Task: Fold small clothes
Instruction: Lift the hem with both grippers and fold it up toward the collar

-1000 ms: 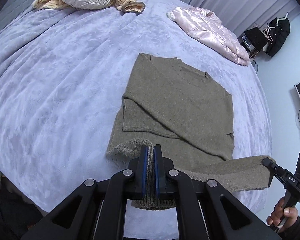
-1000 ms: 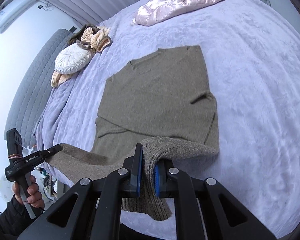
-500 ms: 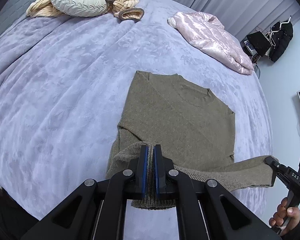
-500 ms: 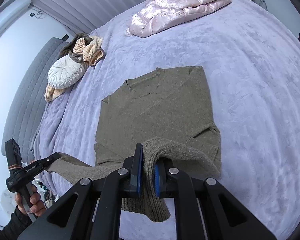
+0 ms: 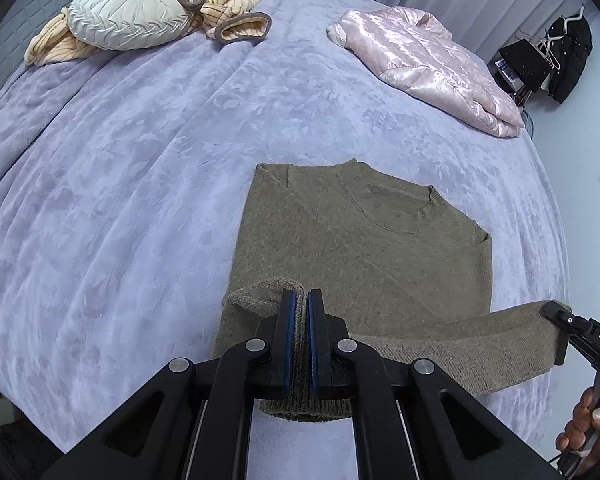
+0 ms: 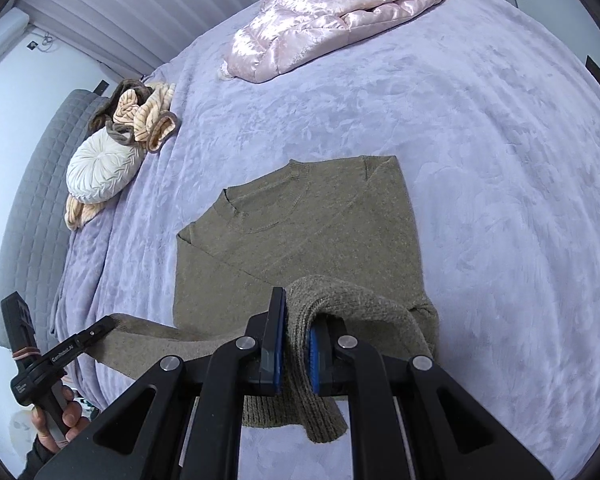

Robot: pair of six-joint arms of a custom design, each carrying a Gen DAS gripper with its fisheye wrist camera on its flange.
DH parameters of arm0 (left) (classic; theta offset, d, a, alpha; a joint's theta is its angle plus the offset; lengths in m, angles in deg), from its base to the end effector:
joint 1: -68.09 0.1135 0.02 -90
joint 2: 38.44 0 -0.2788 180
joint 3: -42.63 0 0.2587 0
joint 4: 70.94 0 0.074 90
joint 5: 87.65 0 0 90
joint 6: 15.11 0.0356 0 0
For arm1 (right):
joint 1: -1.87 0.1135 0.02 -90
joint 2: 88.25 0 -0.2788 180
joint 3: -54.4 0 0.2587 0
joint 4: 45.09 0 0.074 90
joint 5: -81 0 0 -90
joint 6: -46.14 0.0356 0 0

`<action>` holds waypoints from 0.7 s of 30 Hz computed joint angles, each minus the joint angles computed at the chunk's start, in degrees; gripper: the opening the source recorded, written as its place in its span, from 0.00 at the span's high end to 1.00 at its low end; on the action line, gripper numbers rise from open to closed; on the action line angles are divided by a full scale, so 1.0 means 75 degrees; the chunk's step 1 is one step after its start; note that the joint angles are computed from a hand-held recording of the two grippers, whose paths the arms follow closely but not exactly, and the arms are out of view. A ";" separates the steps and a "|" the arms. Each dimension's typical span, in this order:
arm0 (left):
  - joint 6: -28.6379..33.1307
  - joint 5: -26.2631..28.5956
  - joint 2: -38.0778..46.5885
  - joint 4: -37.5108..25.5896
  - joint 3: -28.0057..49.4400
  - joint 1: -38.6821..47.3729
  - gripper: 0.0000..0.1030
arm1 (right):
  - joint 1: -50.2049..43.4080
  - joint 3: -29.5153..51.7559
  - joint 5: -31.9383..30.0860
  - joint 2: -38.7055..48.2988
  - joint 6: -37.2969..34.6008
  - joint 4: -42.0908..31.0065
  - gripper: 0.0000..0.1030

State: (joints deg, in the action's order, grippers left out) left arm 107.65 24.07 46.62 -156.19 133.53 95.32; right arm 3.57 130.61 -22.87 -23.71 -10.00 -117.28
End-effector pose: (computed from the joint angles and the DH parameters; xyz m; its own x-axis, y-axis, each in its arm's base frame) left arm 0.2488 0.1132 0.3123 -0.9323 0.0856 -0.3514 0.1663 0.9642 -0.2065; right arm 0.2066 0.0147 0.3230 -0.8043 0.5173 -0.2924 0.3630 0.8173 0.4475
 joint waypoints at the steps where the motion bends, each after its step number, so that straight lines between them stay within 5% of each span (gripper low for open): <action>1: -0.0051 -0.0063 0.0031 0.0083 -0.0030 -0.0099 0.93 | -0.0042 0.0003 0.0014 0.0103 -0.0011 0.0036 0.90; 21: -0.1303 -0.1145 0.2104 0.1646 0.0405 -0.1913 0.93 | -0.0860 0.0218 -0.0005 0.2558 -0.0389 0.1206 0.90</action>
State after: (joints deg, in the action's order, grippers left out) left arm 97.87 15.48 62.40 -143.84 136.57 80.97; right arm -2.88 132.25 -22.91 -4.52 -12.92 -108.24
